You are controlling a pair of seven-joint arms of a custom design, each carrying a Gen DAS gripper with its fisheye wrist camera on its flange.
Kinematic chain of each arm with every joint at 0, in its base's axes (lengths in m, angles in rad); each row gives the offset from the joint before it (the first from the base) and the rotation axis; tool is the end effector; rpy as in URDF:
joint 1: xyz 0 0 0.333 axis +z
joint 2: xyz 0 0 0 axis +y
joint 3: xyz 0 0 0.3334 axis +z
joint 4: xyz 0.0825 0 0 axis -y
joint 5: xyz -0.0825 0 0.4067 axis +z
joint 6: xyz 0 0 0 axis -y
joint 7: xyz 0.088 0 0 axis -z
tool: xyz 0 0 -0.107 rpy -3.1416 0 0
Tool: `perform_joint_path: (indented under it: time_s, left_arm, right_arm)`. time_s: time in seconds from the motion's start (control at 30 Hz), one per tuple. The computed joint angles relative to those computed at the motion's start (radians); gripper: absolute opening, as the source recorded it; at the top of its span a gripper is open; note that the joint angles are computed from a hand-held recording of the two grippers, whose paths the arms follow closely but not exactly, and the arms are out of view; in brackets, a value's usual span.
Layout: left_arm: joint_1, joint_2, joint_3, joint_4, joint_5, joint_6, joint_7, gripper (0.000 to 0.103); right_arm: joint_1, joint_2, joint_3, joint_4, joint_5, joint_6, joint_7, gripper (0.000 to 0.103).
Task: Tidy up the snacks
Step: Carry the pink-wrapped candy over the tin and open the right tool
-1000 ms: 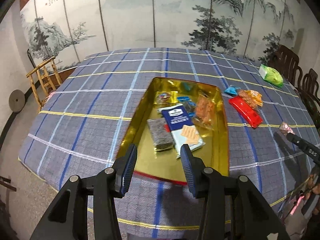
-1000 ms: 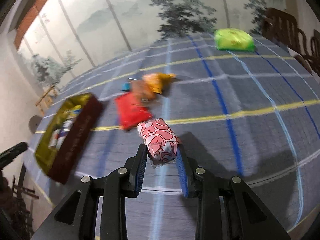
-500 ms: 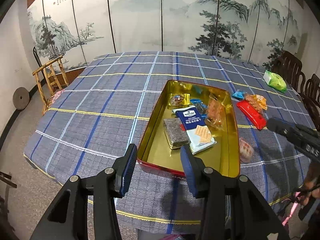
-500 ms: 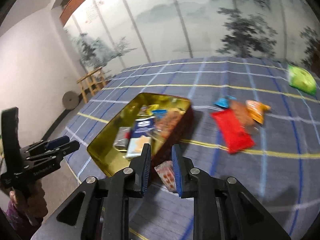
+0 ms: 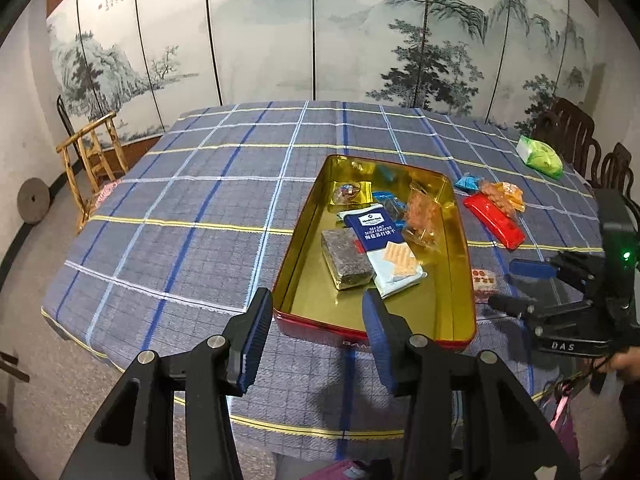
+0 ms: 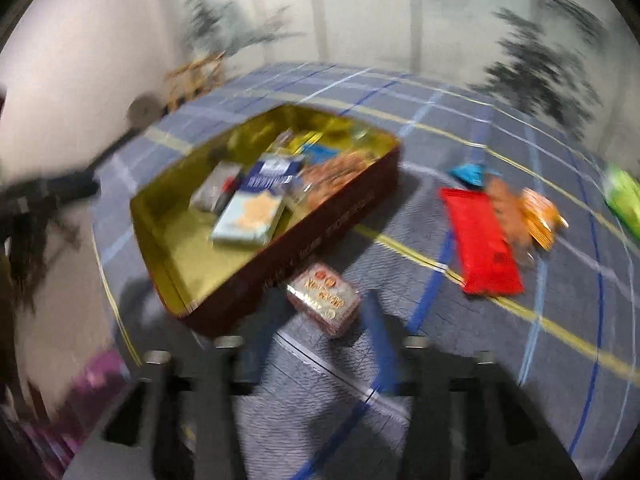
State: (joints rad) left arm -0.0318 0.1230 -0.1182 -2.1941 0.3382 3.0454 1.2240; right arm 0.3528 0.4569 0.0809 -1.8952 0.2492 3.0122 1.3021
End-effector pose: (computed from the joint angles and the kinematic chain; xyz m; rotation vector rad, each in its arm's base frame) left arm 0.6008 -0.1150 0.4146 -1.6943 1.9133 -0.7337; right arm 0.6465 0.2729 0.3361 -2.1315 1.3441 -0.4089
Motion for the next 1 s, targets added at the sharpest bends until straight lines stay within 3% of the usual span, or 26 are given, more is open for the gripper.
perform_joint_path:
  time_s: [0.1,0.2,0.27,0.33,0.4,0.43,0.47,0.57,0.7,0.77,0.87,0.93,1.0]
  left_arm:
    - [0.005,-0.001,-0.006,0.0,-0.017,0.003,0.009,0.048]
    - [0.0,0.016,-0.01,0.021,-0.023,-0.015,0.008,0.049]
    - [-0.003,0.028,-0.014,0.036,-0.027,-0.029,0.015,0.049]
    - [-0.012,0.035,-0.009,0.045,-0.014,-0.041,0.008,0.049]
    - [-0.019,0.039,-0.004,0.051,0.002,-0.041,0.0,0.049]
    - [-0.024,0.041,0.003,0.054,0.015,-0.037,-0.01,0.049]
    - [-0.031,0.045,0.011,0.06,0.033,-0.035,-0.025,0.049]
    - [-0.022,0.057,0.0,0.076,0.024,-0.036,-0.014,0.049]
    - [-0.023,0.06,0.004,0.082,0.036,-0.011,-0.014,0.049]
    - [-0.028,0.062,0.009,0.086,0.046,-0.01,-0.021,0.049]
    - [-0.048,0.064,0.029,0.093,0.084,-0.023,-0.053,0.049]
    - [-0.05,0.059,0.034,0.09,0.1,-0.027,-0.07,0.05]
    - [-0.06,0.05,0.054,0.082,0.141,-0.02,-0.112,0.051]
  right_arm:
    - [-0.105,0.011,0.111,0.018,0.035,-0.04,-0.168,0.065]
    - [-0.107,0.026,0.105,0.053,0.023,-0.077,-0.263,0.068]
    - [-0.139,0.057,0.138,0.115,0.05,-0.163,-0.348,0.068]
    - [-0.118,0.087,0.115,0.165,0.051,-0.209,-0.382,0.068]
    - [-0.058,0.127,0.046,0.229,-0.005,-0.276,-0.354,0.053]
    - [-0.074,0.147,0.062,0.259,-0.016,-0.325,-0.352,0.037]
    - [-0.056,0.149,0.044,0.259,0.001,-0.318,-0.367,0.031]
    - [-0.025,0.122,0.006,0.22,-0.008,-0.309,-0.309,0.031]
    - [-0.026,0.027,-0.008,0.068,0.018,-0.204,-0.227,0.03]
    - [-0.081,-0.033,0.051,-0.006,0.113,-0.135,-0.229,0.03]
    - [-0.182,-0.084,0.192,-0.025,0.306,-0.063,-0.362,0.03]
    - [-0.167,-0.074,0.196,0.028,0.338,-0.073,-0.382,0.03]
    - [-0.12,-0.034,0.165,0.109,0.32,-0.095,-0.355,0.03]
